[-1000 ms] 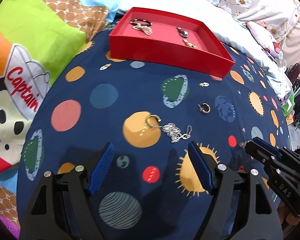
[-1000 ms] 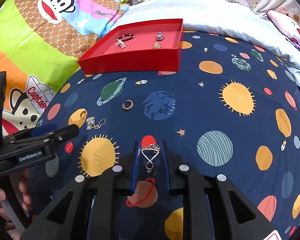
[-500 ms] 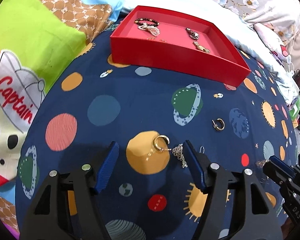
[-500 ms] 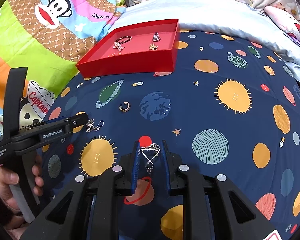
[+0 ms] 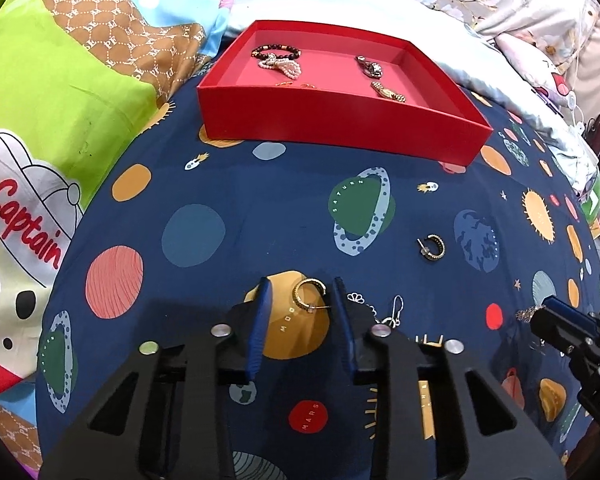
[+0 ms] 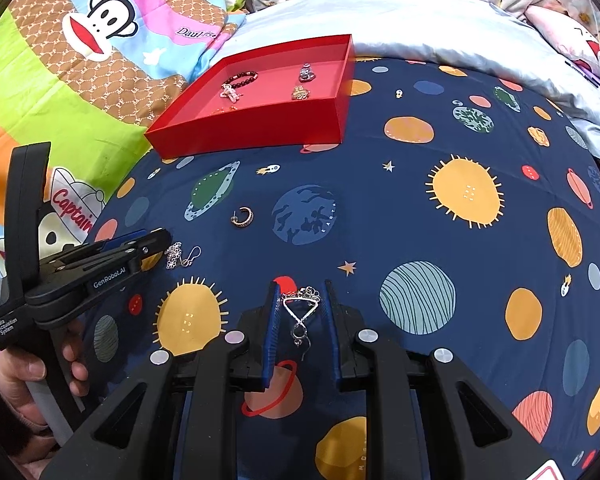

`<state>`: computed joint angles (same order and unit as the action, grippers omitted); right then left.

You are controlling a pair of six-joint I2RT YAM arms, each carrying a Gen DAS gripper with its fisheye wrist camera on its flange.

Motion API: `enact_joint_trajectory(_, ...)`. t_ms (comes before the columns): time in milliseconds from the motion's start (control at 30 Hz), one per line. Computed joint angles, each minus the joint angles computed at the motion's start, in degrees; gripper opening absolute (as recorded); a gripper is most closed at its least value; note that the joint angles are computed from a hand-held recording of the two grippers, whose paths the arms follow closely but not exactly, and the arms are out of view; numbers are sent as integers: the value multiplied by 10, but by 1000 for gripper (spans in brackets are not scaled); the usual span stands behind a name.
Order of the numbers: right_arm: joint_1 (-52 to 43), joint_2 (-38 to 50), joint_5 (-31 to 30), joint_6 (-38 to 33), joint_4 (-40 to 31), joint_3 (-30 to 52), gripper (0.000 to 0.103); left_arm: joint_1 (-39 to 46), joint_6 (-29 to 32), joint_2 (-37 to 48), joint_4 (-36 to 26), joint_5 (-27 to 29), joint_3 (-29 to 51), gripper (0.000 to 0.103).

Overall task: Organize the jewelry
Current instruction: 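Grasp the gold hoop earring with the left tool while the right tool holds the pendant, then carry the earring and pendant necklace over the red tray with both tools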

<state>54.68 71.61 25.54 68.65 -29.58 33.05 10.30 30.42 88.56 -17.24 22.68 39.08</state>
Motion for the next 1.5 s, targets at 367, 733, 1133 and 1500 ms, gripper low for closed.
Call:
enact_joint_trajectory(367, 6, -3, 6, 5, -9, 6, 19, 16, 19, 4, -35, 23, 14, 17)
enact_joint_trajectory(733, 21, -37, 33, -6, -48, 39, 19, 68, 57, -56, -144, 69, 54, 17)
enact_joint_trajectory(1133, 2, -58, 65, -66, -82, 99, 19, 64, 38, -93, -215, 126, 128, 17)
enact_joint_trajectory(1500, -81, -49, 42, -171, -37, 129, 19, 22, -25, -59, -174, 119, 182, 17)
